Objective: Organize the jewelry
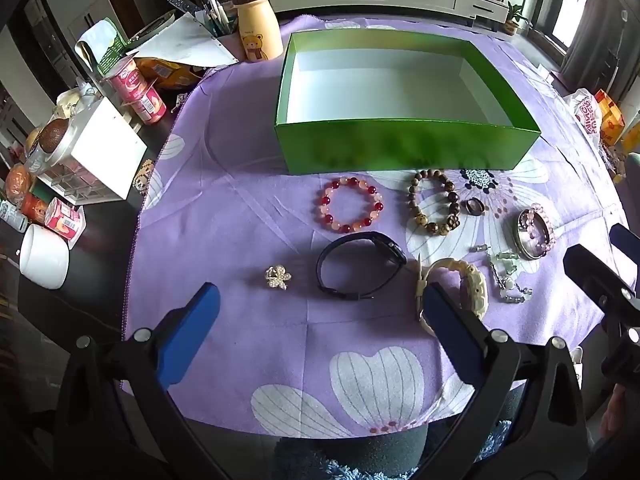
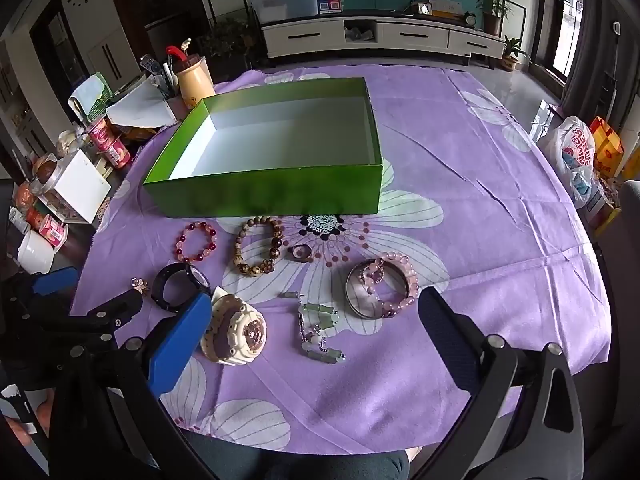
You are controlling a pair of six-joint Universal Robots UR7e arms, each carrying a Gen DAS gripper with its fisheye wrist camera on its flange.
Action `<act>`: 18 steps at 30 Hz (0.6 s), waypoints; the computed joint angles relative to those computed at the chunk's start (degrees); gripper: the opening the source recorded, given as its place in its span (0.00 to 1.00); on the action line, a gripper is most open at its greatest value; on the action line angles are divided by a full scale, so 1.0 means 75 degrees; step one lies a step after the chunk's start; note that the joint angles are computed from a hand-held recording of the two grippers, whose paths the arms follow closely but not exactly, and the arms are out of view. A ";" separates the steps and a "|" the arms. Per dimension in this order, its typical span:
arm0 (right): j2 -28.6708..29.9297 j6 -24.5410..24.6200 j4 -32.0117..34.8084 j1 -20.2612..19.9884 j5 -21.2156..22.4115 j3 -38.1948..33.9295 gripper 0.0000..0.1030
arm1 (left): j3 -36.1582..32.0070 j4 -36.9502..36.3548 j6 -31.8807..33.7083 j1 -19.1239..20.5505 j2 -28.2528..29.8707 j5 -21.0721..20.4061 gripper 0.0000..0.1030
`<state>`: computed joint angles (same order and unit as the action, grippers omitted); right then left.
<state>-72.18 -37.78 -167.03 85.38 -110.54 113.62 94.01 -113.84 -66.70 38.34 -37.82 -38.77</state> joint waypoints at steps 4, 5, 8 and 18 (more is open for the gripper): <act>0.0011 -0.0017 -0.0027 -0.0009 -0.0002 -0.0007 0.99 | -0.0051 0.0075 0.0015 0.0010 0.0025 0.0034 0.98; 0.0011 -0.0032 -0.0053 -0.0009 -0.0005 -0.0001 0.99 | 0.0032 -0.0009 0.0047 0.0058 -0.0015 0.0046 0.98; 0.0028 -0.0009 -0.0043 0.0007 -0.0022 0.0011 0.99 | 0.0097 -0.0049 0.0032 0.0042 -0.0047 0.0056 0.98; 0.0011 -0.0003 -0.0043 0.0030 -0.0047 0.0036 0.99 | 0.0132 -0.0196 0.0064 -0.0020 -0.0077 0.0023 0.98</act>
<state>-72.09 -37.81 -167.35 85.60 -110.89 113.89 95.00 -115.31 -66.22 38.20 -38.39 -38.60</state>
